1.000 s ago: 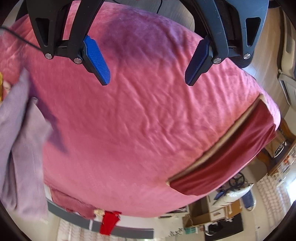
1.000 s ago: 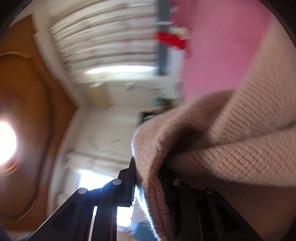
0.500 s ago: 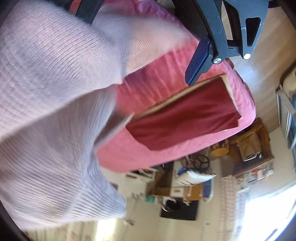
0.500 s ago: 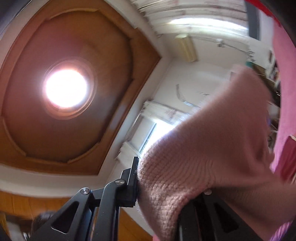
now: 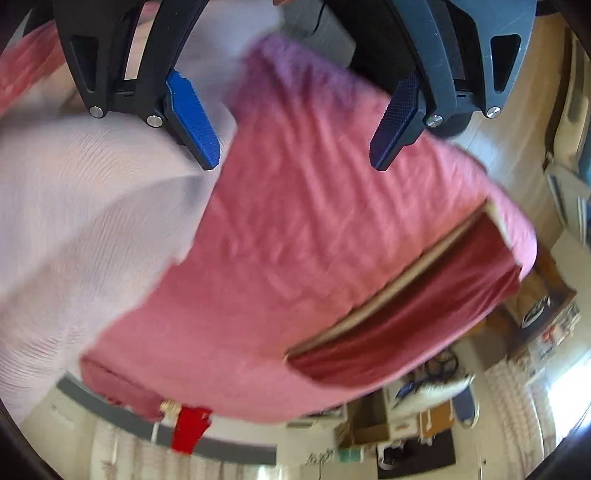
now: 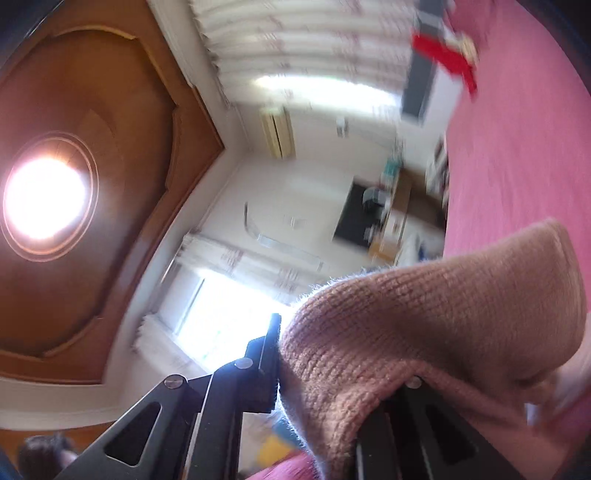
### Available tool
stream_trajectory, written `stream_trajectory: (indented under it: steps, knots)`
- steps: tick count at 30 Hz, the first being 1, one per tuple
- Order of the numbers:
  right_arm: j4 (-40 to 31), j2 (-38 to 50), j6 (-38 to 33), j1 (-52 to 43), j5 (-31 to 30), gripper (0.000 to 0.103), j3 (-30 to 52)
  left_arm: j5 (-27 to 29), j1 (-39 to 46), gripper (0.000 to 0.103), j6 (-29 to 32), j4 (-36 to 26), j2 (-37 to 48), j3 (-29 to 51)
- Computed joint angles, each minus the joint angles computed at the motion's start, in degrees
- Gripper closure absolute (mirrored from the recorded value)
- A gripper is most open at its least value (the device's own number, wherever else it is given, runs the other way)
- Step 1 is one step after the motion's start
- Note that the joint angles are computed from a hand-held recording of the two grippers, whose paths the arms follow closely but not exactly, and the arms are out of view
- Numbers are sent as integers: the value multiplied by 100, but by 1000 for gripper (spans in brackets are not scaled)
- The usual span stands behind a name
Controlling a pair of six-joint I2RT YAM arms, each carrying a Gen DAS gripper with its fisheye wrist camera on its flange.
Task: Fold clothes
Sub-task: 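Carry the lifted sweater with the right gripper toward the open bed area, then lower the sweater onto the bed and open the right gripper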
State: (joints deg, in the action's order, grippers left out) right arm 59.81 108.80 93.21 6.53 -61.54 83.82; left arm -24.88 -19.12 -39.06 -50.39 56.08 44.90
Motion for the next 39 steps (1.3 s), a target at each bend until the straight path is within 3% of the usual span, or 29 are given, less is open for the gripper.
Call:
stream_trajectory:
  steps: [2, 4, 6, 8, 10, 12, 14, 17, 19, 22, 24, 25, 28, 30, 32, 33, 35, 39]
  knots:
    - [-222, 361, -540, -416, 541, 91, 711, -123, -17, 18, 121, 202, 252, 198]
    - [-690, 416, -1269, -866, 894, 89, 851, -115, 123, 18, 250, 398, 562, 336]
    - [-2362, 309, -2643, -1338, 1051, 79, 842, -17, 204, 18, 270, 547, 940, 453]
    - [-4740, 495, -4293, -1736, 1016, 72, 1070, 137, 321, 18, 383, 838, 1231, 374]
    - [-7197, 1050, -5924, -2055, 1442, 70, 1735, 275, 360, 18, 477, 1095, 1639, 352]
    - [-8560, 1651, -6604, -2414, 1912, 70, 1870, 386, 339, 18, 573, 1351, 2067, 372]
    - [-8456, 1900, -6284, -2862, 1773, 69, 1232, 434, 248, 18, 620, 1567, 2486, 492]
    - [-7512, 1829, -6013, -3226, 1352, 68, -10, 490, 119, 18, 705, 1845, 3088, 787]
    - [-7400, 1162, -6324, -2969, 1472, 68, -951, 355, -7, 18, 801, 2010, 3555, 1062]
    - [-7334, 232, -6450, -2054, 1950, 68, -1720, 31, -130, 18, 871, 1978, 4251, 1574]
    - [-7119, 12, -6830, -1873, 2010, 67, -2253, 102, -78, 18, 839, 1926, 4504, 1755]
    - [-6961, 20, -6670, -1702, 2101, 66, -2113, 252, -22, 18, 835, 1992, 4545, 1752]
    - [-7572, 218, -6894, -2056, 2073, 66, -1515, 527, 141, 18, 787, 2064, 4680, 1825]
    - [-7566, -26, -6579, -2436, 2107, 66, -1705, 653, 240, 18, 784, 2102, 4690, 1854]
    - [-7708, -81, -6626, -2767, 2366, 55, -1635, 705, 315, 18, 773, 2136, 4654, 1845]
    - [-7782, -73, -6663, -2920, 2508, 44, -1558, 663, 330, 18, 761, 2147, 4640, 1835]
    - [-8038, -168, -7019, -3080, 2923, 39, -1464, 523, 321, 17, 758, 2152, 4681, 1847]
    - [-8139, -163, -7335, -3259, 2405, 27, -1551, 360, 213, 17, 725, 2070, 4914, 2048]
